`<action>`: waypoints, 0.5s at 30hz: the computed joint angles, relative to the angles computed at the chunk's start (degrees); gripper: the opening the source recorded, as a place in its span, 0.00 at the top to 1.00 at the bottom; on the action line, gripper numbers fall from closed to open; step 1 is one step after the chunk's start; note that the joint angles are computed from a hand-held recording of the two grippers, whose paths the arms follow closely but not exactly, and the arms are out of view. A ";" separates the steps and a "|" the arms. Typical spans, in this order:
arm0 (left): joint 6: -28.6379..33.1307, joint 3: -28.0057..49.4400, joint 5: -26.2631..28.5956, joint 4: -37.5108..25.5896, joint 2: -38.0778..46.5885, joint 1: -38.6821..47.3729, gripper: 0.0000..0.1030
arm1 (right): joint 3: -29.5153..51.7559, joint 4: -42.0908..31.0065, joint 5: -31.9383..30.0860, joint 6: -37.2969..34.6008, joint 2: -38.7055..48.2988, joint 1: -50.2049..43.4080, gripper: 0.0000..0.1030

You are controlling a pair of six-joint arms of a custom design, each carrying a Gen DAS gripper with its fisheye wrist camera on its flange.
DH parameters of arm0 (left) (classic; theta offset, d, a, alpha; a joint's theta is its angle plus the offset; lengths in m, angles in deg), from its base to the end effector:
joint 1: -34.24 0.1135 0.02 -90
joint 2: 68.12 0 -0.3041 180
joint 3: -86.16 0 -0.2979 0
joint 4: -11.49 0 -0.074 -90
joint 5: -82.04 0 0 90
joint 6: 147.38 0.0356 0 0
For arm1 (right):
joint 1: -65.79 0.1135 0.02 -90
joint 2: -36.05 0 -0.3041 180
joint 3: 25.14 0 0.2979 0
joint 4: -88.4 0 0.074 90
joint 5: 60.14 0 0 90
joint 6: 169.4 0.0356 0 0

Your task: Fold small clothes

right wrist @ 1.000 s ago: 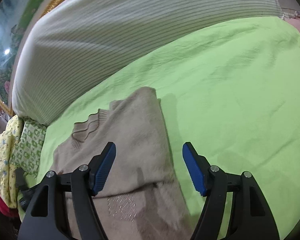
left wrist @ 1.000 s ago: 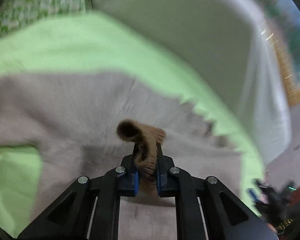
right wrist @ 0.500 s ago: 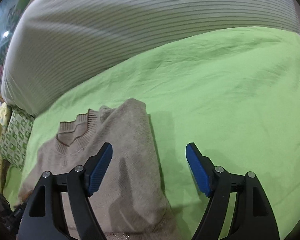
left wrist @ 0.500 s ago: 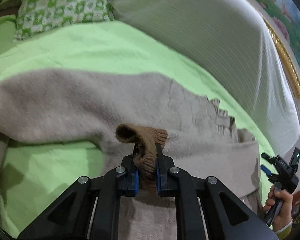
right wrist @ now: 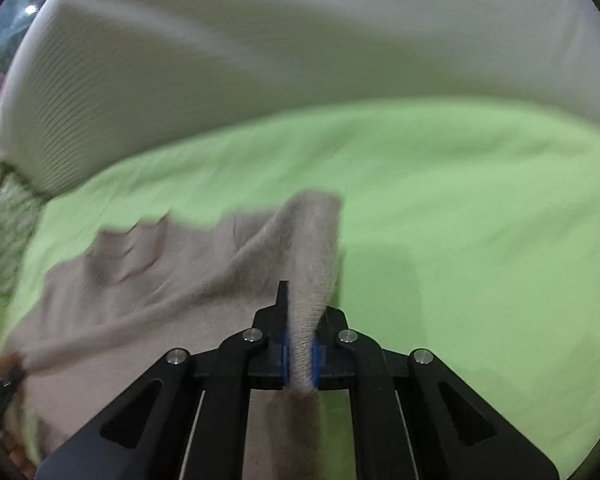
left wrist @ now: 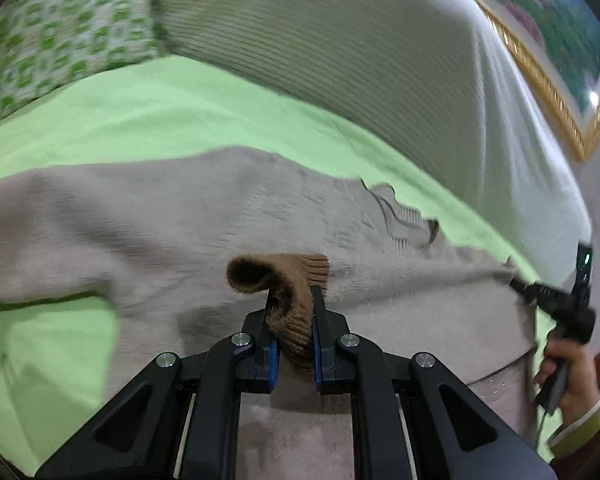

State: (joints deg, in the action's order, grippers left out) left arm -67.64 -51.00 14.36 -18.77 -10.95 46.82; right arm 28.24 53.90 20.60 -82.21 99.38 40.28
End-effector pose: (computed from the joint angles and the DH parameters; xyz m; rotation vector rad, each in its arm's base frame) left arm 0.2176 0.0347 0.2202 -0.2703 2.3007 -0.4358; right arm 0.2325 -0.1046 0.2573 0.3814 2.3032 -0.0564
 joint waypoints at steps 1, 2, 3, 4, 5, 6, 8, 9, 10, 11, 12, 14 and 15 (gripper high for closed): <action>-0.96 -0.06 -1.52 1.55 1.39 -2.13 0.89 | 0.45 0.24 1.02 -0.99 0.95 -0.46 0.92; -1.54 -0.07 -3.57 2.91 3.19 -4.15 0.89 | 0.42 1.09 2.28 -2.29 2.01 -0.63 0.92; -1.51 0.16 -4.84 3.59 5.23 -5.18 0.89 | -0.33 2.96 5.74 -4.51 3.38 0.26 0.92; -1.50 0.25 -5.65 4.22 6.91 -5.18 0.89 | -1.32 4.74 8.88 -6.33 4.78 1.35 0.92; -1.42 0.30 -5.47 4.86 8.20 -4.70 0.89 | -2.31 6.16 9.81 -7.04 5.87 1.69 0.92; -0.93 0.43 -4.52 5.28 9.46 -3.57 0.87 | -3.53 7.90 9.31 -7.37 6.22 1.32 0.91; 0.07 0.43 -2.69 5.50 10.09 -0.93 0.80 | -4.85 9.23 9.65 -6.47 4.38 0.86 0.85; 0.40 0.43 -2.42 5.39 9.78 0.14 0.76 | -4.72 8.34 10.30 -5.16 3.04 0.55 0.70; 0.65 0.41 -2.53 4.91 9.19 0.66 0.75 | -4.75 7.50 10.85 -4.14 1.20 0.20 0.64; 1.01 0.45 -2.45 4.03 8.36 1.56 0.74 | -4.94 6.93 10.48 -3.74 -0.54 -0.25 0.56; 1.62 0.56 -1.67 2.77 7.48 2.74 0.70 | -5.22 5.60 8.60 -3.22 -3.73 -1.25 0.52; 2.96 0.73 -0.23 -0.45 5.32 5.45 0.55 | -5.08 2.05 4.15 -2.65 -8.19 -2.77 0.51; 3.59 0.56 0.95 -2.30 3.77 7.50 0.48 | -5.14 -0.79 0.67 -2.23 -11.67 -3.81 0.50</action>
State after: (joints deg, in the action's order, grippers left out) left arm -64.05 -50.44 15.31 -21.07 -7.18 54.33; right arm 23.10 53.11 21.27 -84.44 87.71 36.47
